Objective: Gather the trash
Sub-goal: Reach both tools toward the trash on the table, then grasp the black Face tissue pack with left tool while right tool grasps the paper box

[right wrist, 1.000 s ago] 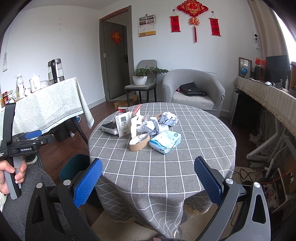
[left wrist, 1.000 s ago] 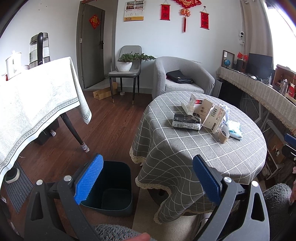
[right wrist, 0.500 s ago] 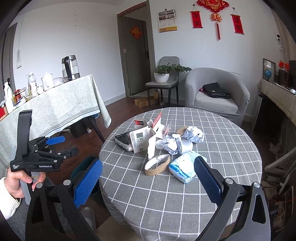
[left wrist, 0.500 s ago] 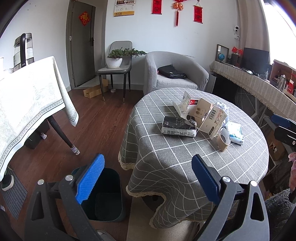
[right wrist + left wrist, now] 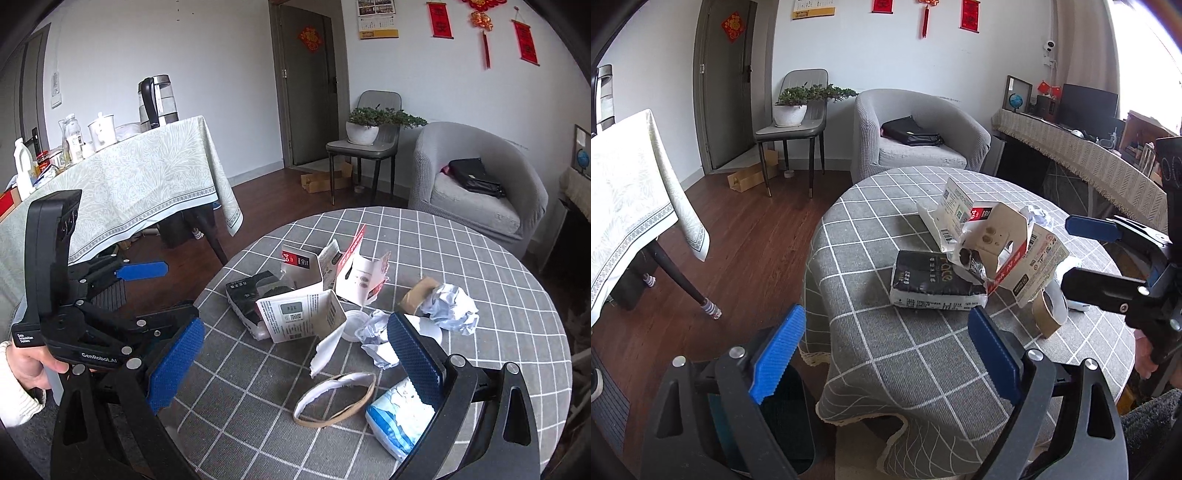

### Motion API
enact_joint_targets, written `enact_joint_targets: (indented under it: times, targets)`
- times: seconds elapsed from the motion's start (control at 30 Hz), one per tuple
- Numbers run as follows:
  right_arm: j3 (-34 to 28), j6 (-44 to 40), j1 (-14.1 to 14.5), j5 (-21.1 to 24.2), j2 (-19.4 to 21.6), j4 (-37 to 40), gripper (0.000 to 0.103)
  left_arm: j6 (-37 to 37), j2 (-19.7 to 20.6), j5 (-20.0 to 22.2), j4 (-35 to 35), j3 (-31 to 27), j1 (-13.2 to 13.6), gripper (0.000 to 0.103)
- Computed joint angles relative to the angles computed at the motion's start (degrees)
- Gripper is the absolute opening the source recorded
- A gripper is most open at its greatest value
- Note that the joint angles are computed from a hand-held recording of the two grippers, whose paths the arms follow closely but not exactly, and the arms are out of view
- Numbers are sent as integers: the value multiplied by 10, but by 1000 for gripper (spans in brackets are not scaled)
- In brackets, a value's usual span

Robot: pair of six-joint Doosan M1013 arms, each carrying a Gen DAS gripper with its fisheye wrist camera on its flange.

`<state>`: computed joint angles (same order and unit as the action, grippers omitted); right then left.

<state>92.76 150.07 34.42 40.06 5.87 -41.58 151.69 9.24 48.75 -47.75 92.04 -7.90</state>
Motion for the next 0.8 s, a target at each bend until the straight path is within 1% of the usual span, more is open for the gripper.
enact_joint_targets:
  times: [0.13,0.2,0.23,0.27,0.33,0.4,0.47,0.53,0.67,0.8]
  targets:
    - [-17,-38,-14,-2,17,32,98,12,20,32,-19,-14,5,89]
    - [-22,-54,-21,-9,21,48,95,20,30,58,-28,-24,9,89]
    - [-23,-60,-24,-13,23,58,91,29,33,68,-32,-28,10,89]
    - [-25,-68,-29,-17,25,71,84,40,35,77,-36,-31,10,89]
    - [-27,-79,-35,-23,29,93,77,58,40,91,-44,-36,11,89]
    - [-25,-85,-39,-31,30,106,73,56,46,103,-46,-42,11,89]
    - [-23,-92,-41,-38,30,118,61,47,53,120,-48,-51,12,89]
    - [-19,-89,-43,-48,28,118,52,50,55,125,-48,-53,10,89]
    - [-8,-68,-45,-59,19,105,50,48,57,135,-38,-55,4,91]
    - [3,-31,-47,-71,7,82,50,57,53,129,-32,-50,-6,93]
